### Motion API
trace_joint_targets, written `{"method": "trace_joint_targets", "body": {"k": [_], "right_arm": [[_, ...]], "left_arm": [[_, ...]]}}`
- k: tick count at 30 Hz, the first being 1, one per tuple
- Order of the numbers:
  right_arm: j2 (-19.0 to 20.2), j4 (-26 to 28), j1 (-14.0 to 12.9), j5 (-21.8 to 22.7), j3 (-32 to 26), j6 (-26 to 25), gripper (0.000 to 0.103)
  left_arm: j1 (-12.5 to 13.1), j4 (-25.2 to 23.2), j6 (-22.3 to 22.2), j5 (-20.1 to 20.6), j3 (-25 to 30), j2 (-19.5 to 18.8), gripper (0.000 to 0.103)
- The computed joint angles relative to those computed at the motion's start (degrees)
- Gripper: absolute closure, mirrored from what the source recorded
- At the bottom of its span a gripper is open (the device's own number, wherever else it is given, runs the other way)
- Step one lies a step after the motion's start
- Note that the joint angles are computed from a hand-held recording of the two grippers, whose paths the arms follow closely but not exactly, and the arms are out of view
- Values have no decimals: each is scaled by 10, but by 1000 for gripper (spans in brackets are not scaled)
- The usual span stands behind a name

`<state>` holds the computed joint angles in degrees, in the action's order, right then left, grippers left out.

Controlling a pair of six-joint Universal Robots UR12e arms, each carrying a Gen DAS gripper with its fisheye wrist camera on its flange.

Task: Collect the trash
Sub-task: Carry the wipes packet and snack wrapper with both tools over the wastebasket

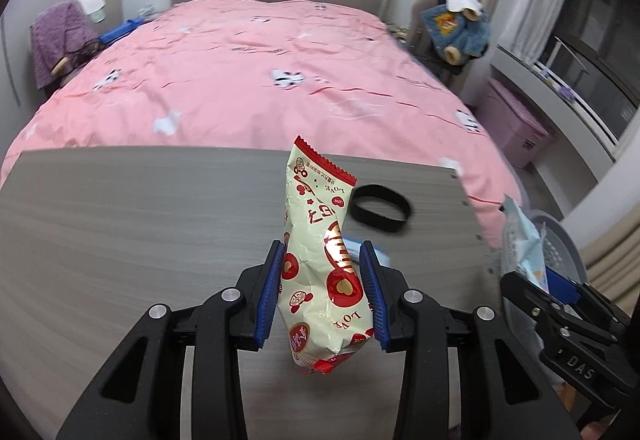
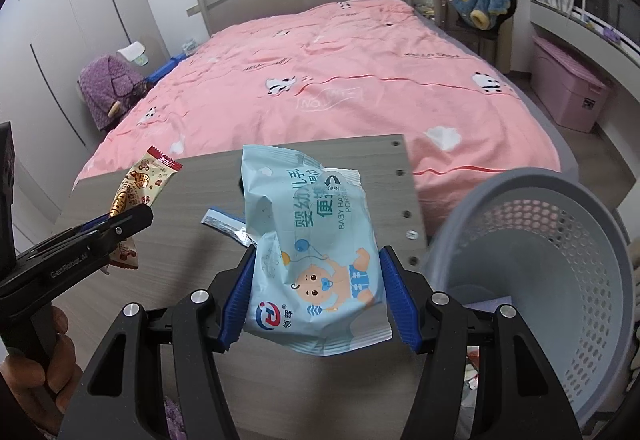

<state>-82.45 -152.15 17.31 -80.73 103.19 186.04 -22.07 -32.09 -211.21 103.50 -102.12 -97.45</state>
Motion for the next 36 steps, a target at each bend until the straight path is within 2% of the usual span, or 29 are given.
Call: {"method": "trace_joint_targets", "body": {"k": [11, 17, 25, 36], "right_arm": [[-41, -31, -39, -22, 42, 22, 44], [-55, -34, -64, -33, 65, 34, 44], [-61, -38, -98, -25, 87, 52, 44], [-67, -32, -129, -24, 101, 66, 44]], "left_arm": [[-41, 18, 48, -13, 50, -32, 65], [-62, 12, 69, -21, 80, -58, 65], [-84, -9, 98, -18, 118, -89, 65], [-103, -31, 134, -45, 169, -129, 65]]}}
